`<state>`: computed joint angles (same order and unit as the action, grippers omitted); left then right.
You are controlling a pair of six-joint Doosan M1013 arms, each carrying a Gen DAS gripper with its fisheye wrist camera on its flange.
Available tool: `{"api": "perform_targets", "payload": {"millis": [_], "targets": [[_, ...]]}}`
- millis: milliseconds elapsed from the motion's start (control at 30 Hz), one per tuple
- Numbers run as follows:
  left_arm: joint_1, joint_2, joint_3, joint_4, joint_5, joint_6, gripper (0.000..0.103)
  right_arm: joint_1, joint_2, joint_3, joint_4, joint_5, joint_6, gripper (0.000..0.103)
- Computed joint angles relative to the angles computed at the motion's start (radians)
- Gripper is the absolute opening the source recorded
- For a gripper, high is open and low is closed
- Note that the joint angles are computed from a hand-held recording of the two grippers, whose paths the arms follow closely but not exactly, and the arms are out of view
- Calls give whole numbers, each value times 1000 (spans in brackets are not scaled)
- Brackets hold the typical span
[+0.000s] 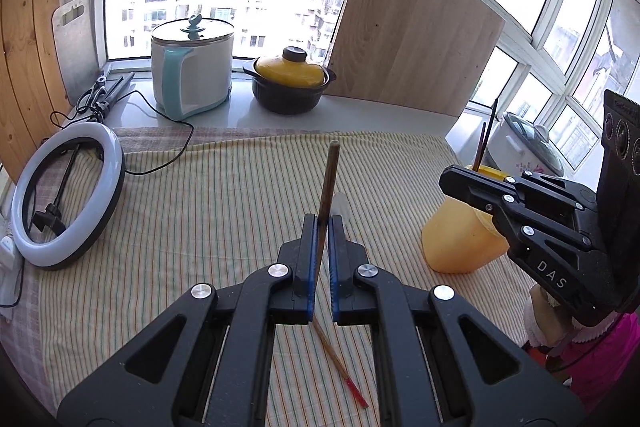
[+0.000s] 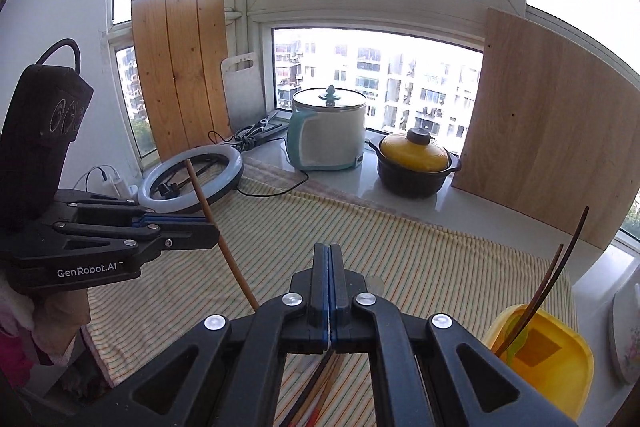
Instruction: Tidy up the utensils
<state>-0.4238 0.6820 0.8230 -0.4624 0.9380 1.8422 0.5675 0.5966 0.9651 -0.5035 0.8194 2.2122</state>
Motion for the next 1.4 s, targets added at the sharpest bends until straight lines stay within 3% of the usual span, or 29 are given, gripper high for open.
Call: {"api": "perform_targets", "payload": {"millis": [133,200,400,633,900,1067,1167,1267,1400], "targets": [[0,1,3,4,4,-4,3,-35,5,-1,201,10,-73,1],[2,1,4,6,6,-8,3,-58,13,1,318,16,-83,29],[11,-6,20,-1,2,-7,3,-92,63,-15,479,97,-59,26],[19,-7,27,-2,3,-14,3,-118,104,-15,647,123,-69,20],[36,-24,50,2,-18,-15,3,-89,174,-109,648,221,-116,19],[48,-32,59,4,-27,-22,3,-68,270,-269,559,393,-110,19],[51,-35,63,3,-31,-22,3,-48,310,-349,463,470,-127,9],[52,-35,63,0,-31,-19,3,-45,315,-360,455,479,-138,5],[54,-36,63,-12,-31,-7,3,-51,259,-279,469,387,-127,4]]}}
